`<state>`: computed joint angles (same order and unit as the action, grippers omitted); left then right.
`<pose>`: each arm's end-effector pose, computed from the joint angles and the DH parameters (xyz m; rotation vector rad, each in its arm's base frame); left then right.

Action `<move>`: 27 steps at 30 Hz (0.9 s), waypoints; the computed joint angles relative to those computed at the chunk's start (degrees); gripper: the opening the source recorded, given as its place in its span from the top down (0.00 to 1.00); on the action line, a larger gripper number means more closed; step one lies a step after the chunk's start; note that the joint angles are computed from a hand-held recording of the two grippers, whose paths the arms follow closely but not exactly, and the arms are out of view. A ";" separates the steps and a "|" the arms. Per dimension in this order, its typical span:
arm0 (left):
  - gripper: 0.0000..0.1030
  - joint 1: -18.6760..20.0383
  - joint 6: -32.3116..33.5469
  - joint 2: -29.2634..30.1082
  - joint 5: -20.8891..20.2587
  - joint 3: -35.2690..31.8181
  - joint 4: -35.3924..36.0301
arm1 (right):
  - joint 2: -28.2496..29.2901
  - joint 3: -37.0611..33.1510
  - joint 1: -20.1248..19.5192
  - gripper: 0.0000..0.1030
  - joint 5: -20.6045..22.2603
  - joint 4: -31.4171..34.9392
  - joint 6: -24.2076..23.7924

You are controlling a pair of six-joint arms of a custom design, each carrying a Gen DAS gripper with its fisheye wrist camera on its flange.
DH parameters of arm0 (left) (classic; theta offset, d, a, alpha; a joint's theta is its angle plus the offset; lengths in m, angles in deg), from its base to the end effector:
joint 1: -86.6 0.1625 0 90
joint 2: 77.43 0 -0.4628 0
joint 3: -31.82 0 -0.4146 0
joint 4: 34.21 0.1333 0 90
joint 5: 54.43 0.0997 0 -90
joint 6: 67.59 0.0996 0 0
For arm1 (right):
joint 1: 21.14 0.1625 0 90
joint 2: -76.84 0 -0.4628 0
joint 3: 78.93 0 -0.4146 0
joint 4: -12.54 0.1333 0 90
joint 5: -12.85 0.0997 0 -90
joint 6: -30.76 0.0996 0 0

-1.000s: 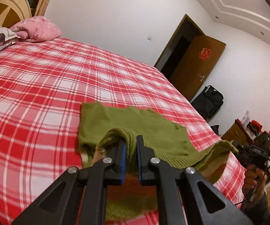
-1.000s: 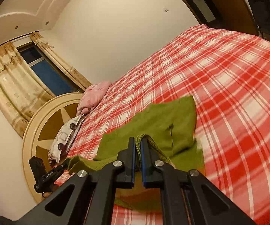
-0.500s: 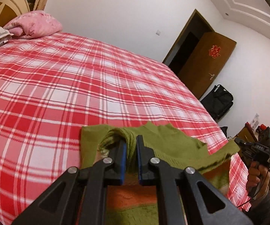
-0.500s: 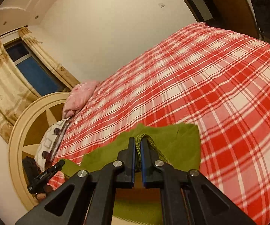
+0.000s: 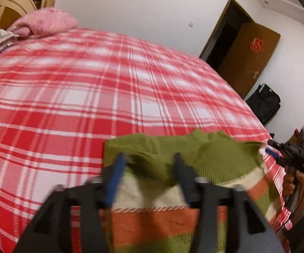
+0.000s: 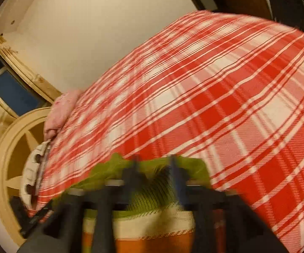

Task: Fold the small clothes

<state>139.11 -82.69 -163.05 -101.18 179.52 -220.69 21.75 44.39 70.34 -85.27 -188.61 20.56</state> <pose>-0.0548 -0.4025 0.2541 0.1837 2.5026 -1.1286 0.1336 -0.5555 0.1527 0.2038 -2.7483 1.0649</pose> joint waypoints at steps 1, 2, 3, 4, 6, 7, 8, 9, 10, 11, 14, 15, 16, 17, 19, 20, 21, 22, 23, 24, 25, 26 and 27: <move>0.26 -0.66 -0.05 -0.63 1.08 0.62 -0.95 | -0.16 0.49 -0.07 0.44 -0.14 -0.44 -0.52; 0.24 -1.32 0.17 -1.45 1.70 1.33 -1.78 | -0.55 1.41 0.05 0.44 -0.80 -1.23 -1.71; 0.24 -2.07 -0.19 -2.87 2.29 2.05 -0.90 | -0.85 2.21 0.31 0.44 -1.57 -2.04 -2.61; 0.24 -2.46 -1.09 -3.93 2.86 2.45 0.52 | -1.24 3.09 0.60 0.44 -2.19 -2.57 -3.46; 0.24 -3.72 -4.40 -7.26 3.68 4.23 4.96 | -2.74 5.76 1.01 0.44 -3.32 -2.84 -5.82; 0.24 -3.83 -5.36 -8.00 3.90 4.72 6.45 | -3.36 7.23 1.25 0.44 -4.09 -3.30 -6.70; 0.24 -4.74 -8.01 -10.03 4.72 5.96 10.11 | -4.16 8.97 1.38 0.44 -4.84 -3.75 -7.60; 0.24 -5.10 -9.37 -10.96 4.79 6.86 11.46 | -4.99 10.91 1.24 0.44 -5.16 -4.27 -8.27; 0.24 -5.24 -10.62 -11.72 4.40 7.63 12.69 | -5.63 12.45 0.91 0.44 -5.08 -4.47 -8.56; 0.24 -5.27 -11.87 -12.30 4.26 8.35 13.83 | -6.35 14.08 0.53 0.44 -4.99 -4.53 -8.69; 0.24 -4.80 -14.50 -12.27 5.38 8.33 17.67 | -6.19 17.29 0.83 0.44 -8.13 -7.14 -9.54; 0.24 -4.79 -13.91 -11.89 5.90 7.94 17.15 | -5.97 17.79 1.15 0.44 -8.77 -7.98 -9.56; 0.24 -4.82 -12.75 -11.47 6.11 7.56 16.26 | -5.78 18.31 1.28 0.44 -8.81 -8.93 -9.82; 0.24 -4.62 -10.88 -10.49 6.09 6.70 15.21 | -5.59 18.72 1.57 0.44 -8.79 -9.84 -10.04; 0.23 -3.83 -6.39 -7.11 5.96 4.00 13.84 | -4.79 19.06 2.28 0.44 -9.03 -11.63 -10.49; 0.23 -3.61 -5.50 -5.65 6.88 3.21 13.12 | -4.08 18.79 2.73 0.44 -9.35 -11.87 -10.70; 0.22 -2.90 -2.76 -2.57 7.90 1.38 11.57 | -3.58 18.49 3.01 0.44 -9.73 -11.91 -10.88; 0.22 -2.58 -1.21 -0.90 8.89 0.55 11.16 | -2.77 18.36 3.23 0.44 -10.16 -12.55 -11.20; 0.22 -2.18 -0.12 1.34 11.29 -0.62 11.09 | -2.03 18.07 3.35 0.44 -10.54 -12.90 -11.38; 0.22 -1.39 -0.07 4.18 15.19 -1.96 10.87 | -1.33 17.88 3.40 0.44 -11.04 -13.45 -11.46; 0.22 0.03 -0.74 6.25 18.15 -3.40 12.06 | -0.91 17.79 3.53 0.44 -11.63 -13.84 -11.38; 0.21 1.83 -2.42 6.75 18.71 -4.56 14.07 | -0.54 17.83 3.42 0.44 -12.08 -14.29 -11.48; 0.18 3.31 -4.04 6.54 18.19 -5.07 15.36 | -0.40 17.99 3.21 0.44 -12.27 -14.55 -11.78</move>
<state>142.42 -86.74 -156.51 -82.99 174.45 -205.33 21.35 62.38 73.54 -97.54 -203.16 8.78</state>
